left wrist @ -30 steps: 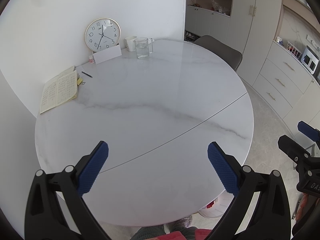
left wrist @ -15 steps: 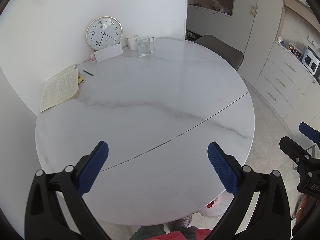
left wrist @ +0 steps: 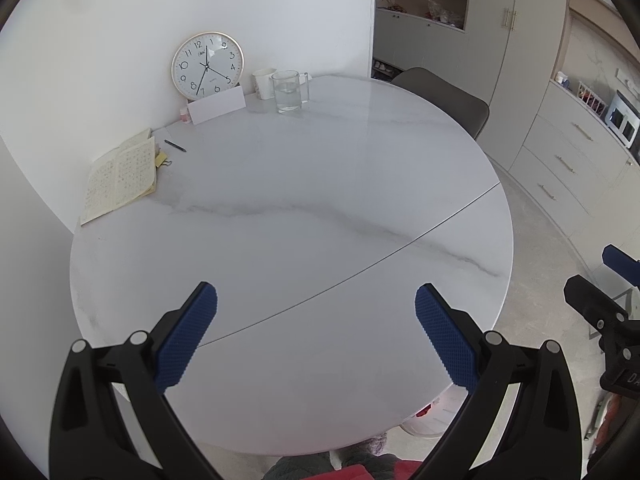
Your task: Collect trash
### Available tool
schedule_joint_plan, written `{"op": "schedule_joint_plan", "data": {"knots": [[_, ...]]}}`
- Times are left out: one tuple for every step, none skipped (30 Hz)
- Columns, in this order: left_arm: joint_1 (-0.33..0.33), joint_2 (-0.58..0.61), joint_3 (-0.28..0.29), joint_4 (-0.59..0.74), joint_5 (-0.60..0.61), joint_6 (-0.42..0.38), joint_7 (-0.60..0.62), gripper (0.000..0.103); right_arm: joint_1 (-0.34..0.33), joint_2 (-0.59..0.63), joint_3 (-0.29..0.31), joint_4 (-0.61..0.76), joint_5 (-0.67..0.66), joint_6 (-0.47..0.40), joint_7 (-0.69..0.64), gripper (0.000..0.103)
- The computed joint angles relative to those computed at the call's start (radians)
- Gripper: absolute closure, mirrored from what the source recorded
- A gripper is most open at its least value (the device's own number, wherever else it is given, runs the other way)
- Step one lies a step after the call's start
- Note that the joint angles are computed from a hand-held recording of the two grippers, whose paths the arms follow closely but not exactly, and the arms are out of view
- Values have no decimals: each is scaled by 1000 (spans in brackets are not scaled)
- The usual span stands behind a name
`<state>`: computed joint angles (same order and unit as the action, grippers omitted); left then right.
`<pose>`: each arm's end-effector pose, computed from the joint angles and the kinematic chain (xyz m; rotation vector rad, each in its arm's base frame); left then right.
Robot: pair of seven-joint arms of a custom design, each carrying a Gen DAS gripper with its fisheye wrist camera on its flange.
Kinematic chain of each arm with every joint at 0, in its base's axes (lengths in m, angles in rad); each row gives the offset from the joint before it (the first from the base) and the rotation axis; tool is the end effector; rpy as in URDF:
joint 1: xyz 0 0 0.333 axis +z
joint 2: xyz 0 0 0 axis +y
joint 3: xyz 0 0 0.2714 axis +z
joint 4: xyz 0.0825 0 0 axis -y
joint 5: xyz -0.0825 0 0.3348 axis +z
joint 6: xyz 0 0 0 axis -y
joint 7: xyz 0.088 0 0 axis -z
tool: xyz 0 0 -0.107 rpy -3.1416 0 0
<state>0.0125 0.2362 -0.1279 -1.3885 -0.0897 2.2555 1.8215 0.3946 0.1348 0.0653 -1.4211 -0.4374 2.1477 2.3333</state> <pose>0.6129 -0.0630 0.6086 -1.5563 2.1525 -0.6887 0.5328 0.2408 0.6425 -1.6402 1.9603 -0.6844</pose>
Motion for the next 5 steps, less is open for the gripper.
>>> {"op": "schedule_joint_plan", "data": {"knots": [[-2, 1, 0, 3, 4, -3, -3, 8, -1, 6, -1, 9, 3, -2, -5, 2], [-2, 6, 0, 12, 6, -11, -4, 8, -2, 3, -1, 6, 5, -1, -6, 2], [-1, 9, -1, 19, 3, -16, -2, 8, -2, 7, -2, 11, 7, -3, -10, 2], [0, 7, -1, 17, -2, -17, -2, 8, -3, 6, -2, 11, 8, -3, -12, 2], [0, 9, -1, 22, -2, -20, -4, 8, -2, 5, -3, 9, 8, -3, -12, 2]]}}
